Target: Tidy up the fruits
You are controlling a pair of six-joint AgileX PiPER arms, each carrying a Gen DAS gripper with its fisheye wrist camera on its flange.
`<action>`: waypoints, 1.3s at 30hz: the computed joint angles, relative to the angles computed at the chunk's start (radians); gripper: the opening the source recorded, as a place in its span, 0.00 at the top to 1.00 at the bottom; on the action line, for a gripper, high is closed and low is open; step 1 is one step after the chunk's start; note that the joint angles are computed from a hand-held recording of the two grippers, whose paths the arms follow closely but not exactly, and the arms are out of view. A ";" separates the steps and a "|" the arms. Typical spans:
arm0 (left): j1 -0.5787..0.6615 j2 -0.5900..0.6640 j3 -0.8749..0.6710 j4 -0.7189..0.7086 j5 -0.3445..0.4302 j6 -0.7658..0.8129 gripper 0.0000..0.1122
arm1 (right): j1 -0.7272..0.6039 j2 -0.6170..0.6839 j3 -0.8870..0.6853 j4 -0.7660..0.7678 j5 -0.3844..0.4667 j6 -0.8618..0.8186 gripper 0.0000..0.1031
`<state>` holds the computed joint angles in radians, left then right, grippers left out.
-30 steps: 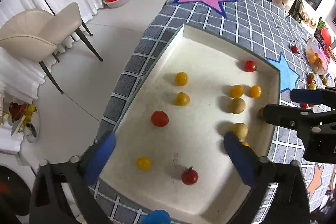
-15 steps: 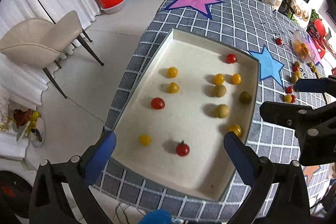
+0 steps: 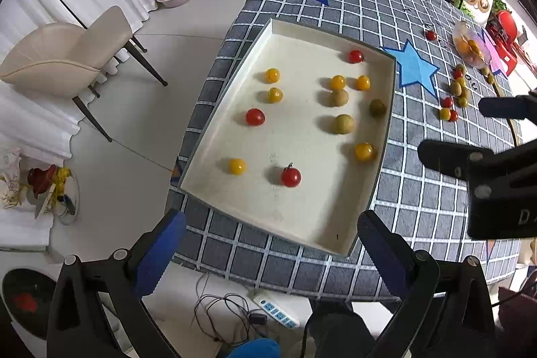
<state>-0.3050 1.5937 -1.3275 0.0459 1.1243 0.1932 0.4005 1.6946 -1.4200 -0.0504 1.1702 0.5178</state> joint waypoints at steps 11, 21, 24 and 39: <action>-0.019 -0.030 0.004 0.008 0.010 0.033 0.08 | 0.015 -0.019 -0.019 -0.031 0.033 0.034 0.00; -0.031 -0.040 0.009 0.028 -0.004 0.026 0.08 | 0.024 -0.015 -0.028 -0.036 0.038 0.038 0.00; -0.032 -0.040 0.010 0.025 -0.003 0.034 0.08 | 0.023 -0.017 -0.025 -0.036 0.036 0.038 0.00; -0.031 -0.037 0.015 0.021 -0.006 0.049 0.08 | 0.029 -0.007 -0.031 -0.037 0.045 0.057 0.00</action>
